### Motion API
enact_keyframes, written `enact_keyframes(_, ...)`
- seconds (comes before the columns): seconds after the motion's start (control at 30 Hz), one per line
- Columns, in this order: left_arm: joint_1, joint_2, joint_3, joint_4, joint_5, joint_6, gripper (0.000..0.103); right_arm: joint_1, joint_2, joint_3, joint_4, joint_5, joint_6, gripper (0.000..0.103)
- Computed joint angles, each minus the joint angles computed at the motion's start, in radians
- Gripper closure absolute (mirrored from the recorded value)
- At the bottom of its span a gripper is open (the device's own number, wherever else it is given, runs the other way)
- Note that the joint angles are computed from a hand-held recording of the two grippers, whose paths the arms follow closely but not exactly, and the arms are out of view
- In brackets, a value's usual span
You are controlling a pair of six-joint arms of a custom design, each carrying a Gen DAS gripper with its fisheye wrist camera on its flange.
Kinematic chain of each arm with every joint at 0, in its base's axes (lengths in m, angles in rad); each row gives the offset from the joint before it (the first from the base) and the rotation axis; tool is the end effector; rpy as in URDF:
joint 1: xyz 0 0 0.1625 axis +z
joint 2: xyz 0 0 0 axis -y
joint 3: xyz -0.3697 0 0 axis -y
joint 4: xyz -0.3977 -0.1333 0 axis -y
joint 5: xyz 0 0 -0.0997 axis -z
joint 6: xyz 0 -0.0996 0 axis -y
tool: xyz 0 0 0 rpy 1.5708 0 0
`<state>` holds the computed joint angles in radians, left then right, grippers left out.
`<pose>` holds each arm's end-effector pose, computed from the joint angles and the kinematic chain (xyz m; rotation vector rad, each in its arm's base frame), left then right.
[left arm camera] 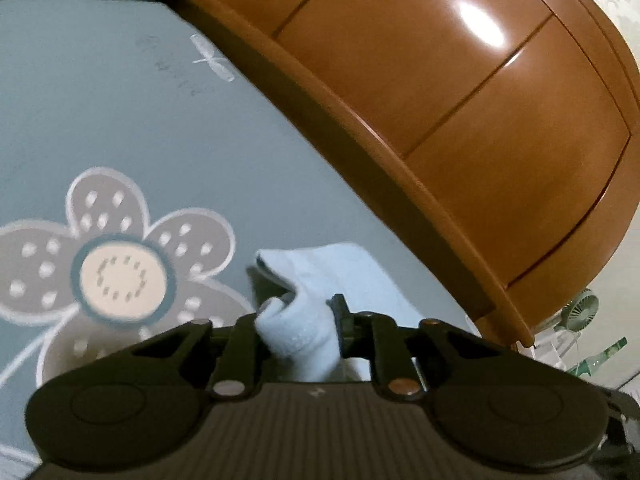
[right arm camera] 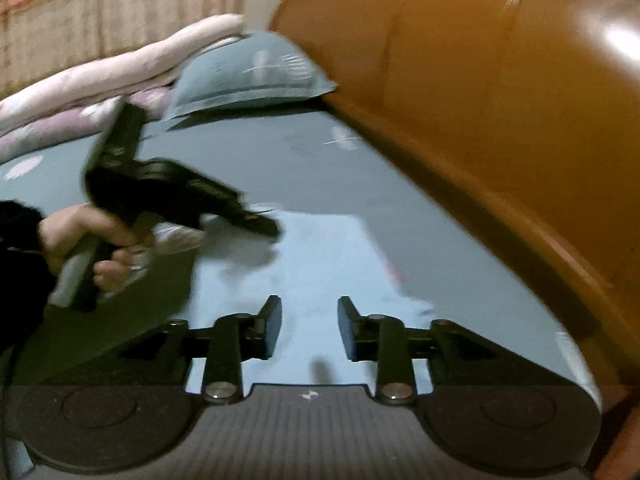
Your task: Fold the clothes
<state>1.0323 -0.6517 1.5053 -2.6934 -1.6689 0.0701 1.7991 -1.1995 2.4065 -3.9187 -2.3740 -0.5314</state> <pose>-0.2415 -0.6452 0.0180 -0.9067 -2.8213 0.3563 0.1460 -0.3563 0.1971 0.2307 -2.0178 1.1172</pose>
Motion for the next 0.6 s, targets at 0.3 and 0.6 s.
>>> enact_keyframes(0.3, 0.012, -0.063, 0.042, 0.073, 0.072, 0.061, 0.081, -0.102, -0.05, 0.052, 0.054, 0.07, 0.081, 0.06)
enact_keyframes(0.6, -0.032, -0.187, 0.128, 0.039, 0.218, 0.135, 0.057, -0.177, -0.219, 0.167, 0.179, 0.096, 0.247, 0.056)
